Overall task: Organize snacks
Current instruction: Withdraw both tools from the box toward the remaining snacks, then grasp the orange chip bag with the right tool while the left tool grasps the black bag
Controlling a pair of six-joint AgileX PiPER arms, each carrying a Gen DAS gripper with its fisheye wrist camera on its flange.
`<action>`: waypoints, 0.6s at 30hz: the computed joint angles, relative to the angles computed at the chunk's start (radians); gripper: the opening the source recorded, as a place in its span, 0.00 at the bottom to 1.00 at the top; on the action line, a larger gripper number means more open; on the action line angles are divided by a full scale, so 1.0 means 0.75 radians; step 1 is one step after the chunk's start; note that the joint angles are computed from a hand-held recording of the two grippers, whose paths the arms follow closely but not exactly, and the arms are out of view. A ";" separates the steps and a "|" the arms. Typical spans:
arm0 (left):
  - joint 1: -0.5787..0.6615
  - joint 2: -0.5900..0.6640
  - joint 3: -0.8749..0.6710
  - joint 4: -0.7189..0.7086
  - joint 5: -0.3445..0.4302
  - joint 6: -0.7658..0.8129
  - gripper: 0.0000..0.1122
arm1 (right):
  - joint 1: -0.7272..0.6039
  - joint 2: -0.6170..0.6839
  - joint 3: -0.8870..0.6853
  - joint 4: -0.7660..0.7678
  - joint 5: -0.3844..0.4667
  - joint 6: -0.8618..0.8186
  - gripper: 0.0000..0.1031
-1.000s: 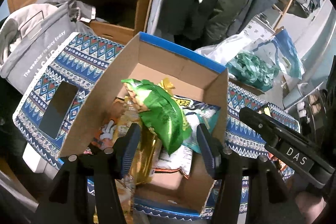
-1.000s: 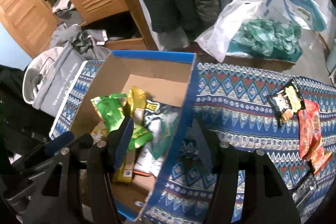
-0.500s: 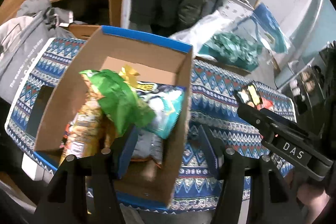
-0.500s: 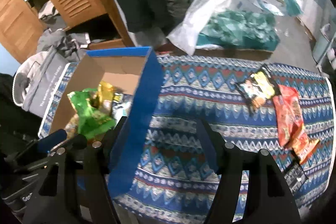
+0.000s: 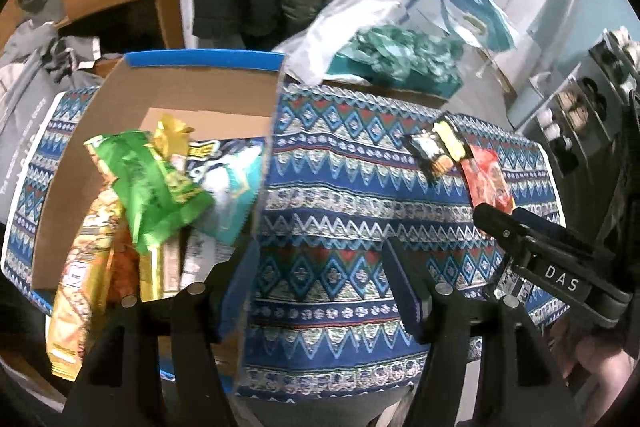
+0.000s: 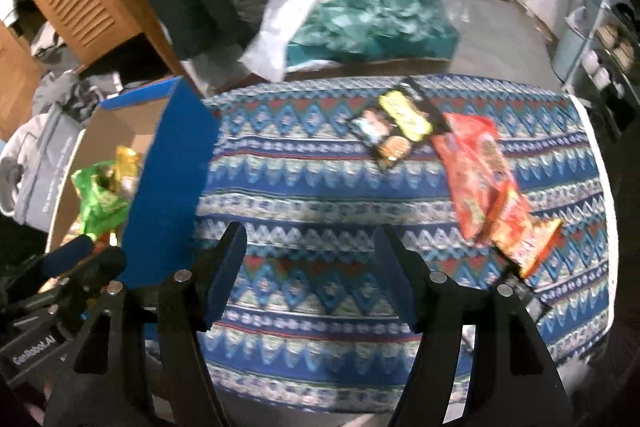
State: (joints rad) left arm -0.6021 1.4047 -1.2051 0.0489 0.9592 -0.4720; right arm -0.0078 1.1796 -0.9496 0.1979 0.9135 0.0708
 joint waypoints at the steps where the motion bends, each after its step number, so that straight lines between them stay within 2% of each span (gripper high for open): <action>1: -0.020 0.013 -0.010 0.008 0.003 -0.011 0.58 | -0.025 -0.006 0.009 0.005 0.005 -0.018 0.66; 13: -0.241 0.159 -0.119 0.116 0.026 -0.109 0.59 | -0.452 -0.062 0.109 0.142 0.080 -0.420 0.68; 18: -0.291 0.242 -0.180 0.118 0.039 -0.129 0.59 | -0.597 -0.058 0.132 0.159 0.071 -0.584 0.70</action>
